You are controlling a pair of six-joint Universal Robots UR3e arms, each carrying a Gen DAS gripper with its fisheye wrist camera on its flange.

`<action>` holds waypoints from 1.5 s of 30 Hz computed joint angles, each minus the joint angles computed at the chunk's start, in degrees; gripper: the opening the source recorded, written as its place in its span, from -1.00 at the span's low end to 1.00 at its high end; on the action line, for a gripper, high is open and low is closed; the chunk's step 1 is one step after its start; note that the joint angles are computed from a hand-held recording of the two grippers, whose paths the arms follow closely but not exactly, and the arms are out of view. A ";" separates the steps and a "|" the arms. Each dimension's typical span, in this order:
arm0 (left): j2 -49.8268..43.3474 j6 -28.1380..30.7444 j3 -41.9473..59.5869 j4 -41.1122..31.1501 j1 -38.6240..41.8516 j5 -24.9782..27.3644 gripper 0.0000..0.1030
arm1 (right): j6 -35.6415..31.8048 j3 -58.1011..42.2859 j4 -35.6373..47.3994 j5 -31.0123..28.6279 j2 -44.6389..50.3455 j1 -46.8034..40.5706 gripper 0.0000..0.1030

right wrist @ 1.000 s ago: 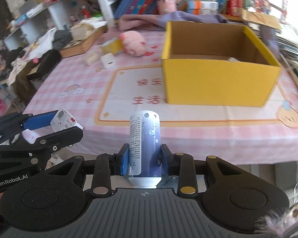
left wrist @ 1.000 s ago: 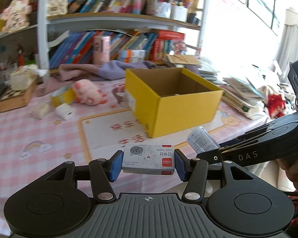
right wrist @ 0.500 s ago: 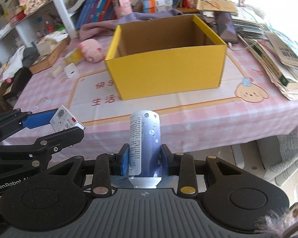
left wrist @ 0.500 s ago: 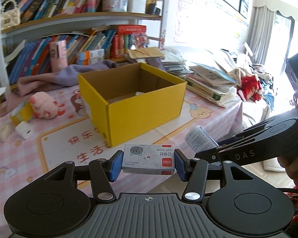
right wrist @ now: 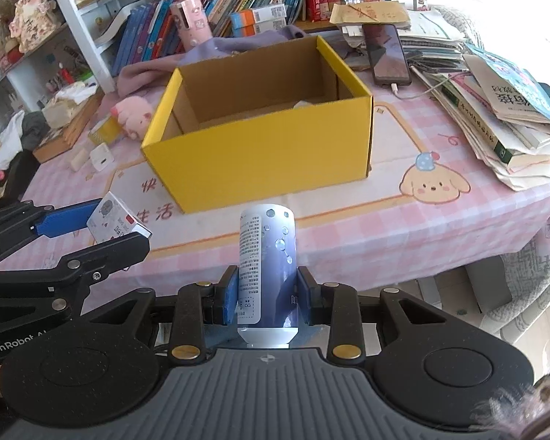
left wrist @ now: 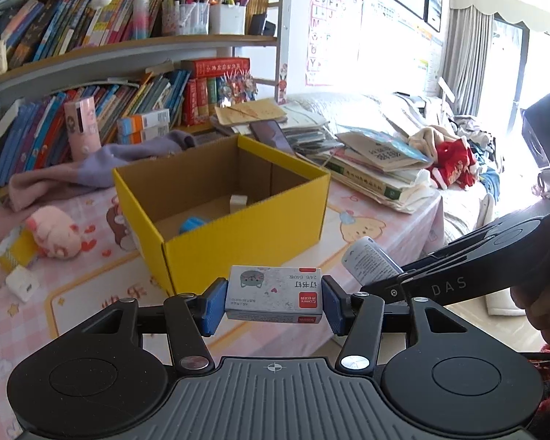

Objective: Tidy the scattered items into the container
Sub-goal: 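Lower the blue-white bottle into the box with the right gripper while the left lowers the small box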

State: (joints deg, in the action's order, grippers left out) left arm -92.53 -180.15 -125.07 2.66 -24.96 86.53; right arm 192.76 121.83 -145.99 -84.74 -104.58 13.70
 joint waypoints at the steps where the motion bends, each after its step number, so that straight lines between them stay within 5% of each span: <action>1: -0.74 0.27 0.93 0.25 -0.10 0.35 0.03 | -0.55 -0.06 -0.41 0.84 0.08 -0.95 -0.41; 14: -12.51 1.53 16.79 1.01 0.00 2.98 0.03 | -9.63 -12.43 -2.74 9.01 8.53 -10.27 -0.41; 25: -27.29 -1.46 37.26 -2.22 0.11 9.42 0.03 | -17.79 -34.98 -3.21 16.99 28.56 -14.49 -0.41; 35: -40.05 0.61 57.40 -22.31 -0.82 13.49 0.03 | -27.78 -58.84 12.52 17.35 50.09 -13.22 -0.41; 45: -41.29 -7.72 59.55 -30.58 2.38 6.46 0.04 | -37.98 -74.33 28.09 17.39 60.51 -12.18 -0.41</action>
State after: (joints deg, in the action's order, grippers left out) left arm -133.82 -187.87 -65.53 -27.92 -22.58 92.99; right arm 154.78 47.50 -117.90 -67.35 -44.06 1.52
